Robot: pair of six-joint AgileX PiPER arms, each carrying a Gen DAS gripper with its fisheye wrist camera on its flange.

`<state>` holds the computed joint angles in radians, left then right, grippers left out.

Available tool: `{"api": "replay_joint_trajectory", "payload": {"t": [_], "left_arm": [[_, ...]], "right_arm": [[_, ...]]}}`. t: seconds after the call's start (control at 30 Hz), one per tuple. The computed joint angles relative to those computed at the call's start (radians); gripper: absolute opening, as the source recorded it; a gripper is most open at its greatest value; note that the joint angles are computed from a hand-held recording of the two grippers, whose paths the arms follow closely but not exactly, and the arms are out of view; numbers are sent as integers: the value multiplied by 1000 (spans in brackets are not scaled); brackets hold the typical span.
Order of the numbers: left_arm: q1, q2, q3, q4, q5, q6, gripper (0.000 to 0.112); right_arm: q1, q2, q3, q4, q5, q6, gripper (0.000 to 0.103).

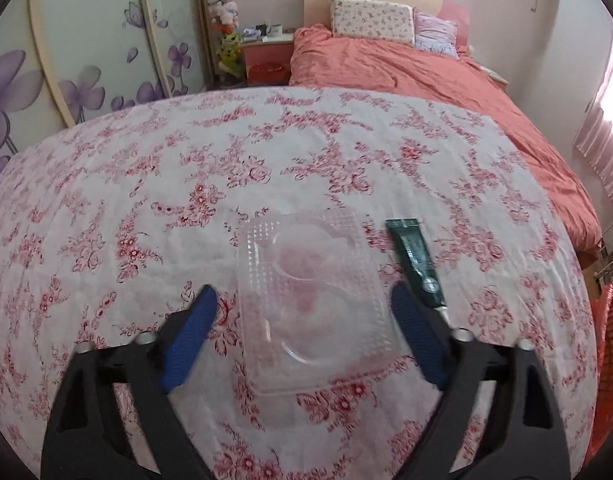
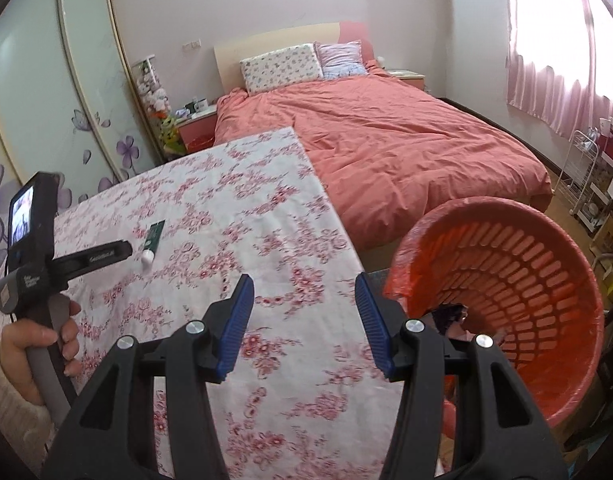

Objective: Collect trash
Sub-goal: 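Move both grippers back over the bed toward the green tube, then grasp the green tube with the right gripper while the left gripper holds the clear plastic tray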

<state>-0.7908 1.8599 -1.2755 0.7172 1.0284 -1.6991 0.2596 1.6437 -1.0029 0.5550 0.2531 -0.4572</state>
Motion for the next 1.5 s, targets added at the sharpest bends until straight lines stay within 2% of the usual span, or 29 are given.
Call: {"api": "replay_joint_trajectory", "payload": {"t": [0.1,0.3,0.4,0.57,0.67,0.8,1.07,1.17,1.5], "left_arm": [[2,-31,50,22,-27,-16,65],[-7,-170,235,57,-74,-74,65],[-22,-244,313,77,-55,-101,65],[-62,-375,424,101,10,-133,65],[-74,-413,460,110,31,-137,65],[-79,-463,513,105,22,-140,65],[-75,-517,575,111,-14,-147,65],[-62,-520,588,111,-36,-149,65],[-44,-505,599,101,-74,-152,65]], "right_arm": [[30,25,-27,-51,5,61,52],[118,95,-124,-127,45,172,52],[179,154,-206,-186,81,243,48],[267,287,-393,-227,175,319,34],[325,363,-507,-314,209,411,33],[374,449,-638,-443,261,538,31],[401,580,-837,-562,373,654,24],[405,600,-856,-584,390,663,22],[437,596,-826,-710,345,726,19]]}}
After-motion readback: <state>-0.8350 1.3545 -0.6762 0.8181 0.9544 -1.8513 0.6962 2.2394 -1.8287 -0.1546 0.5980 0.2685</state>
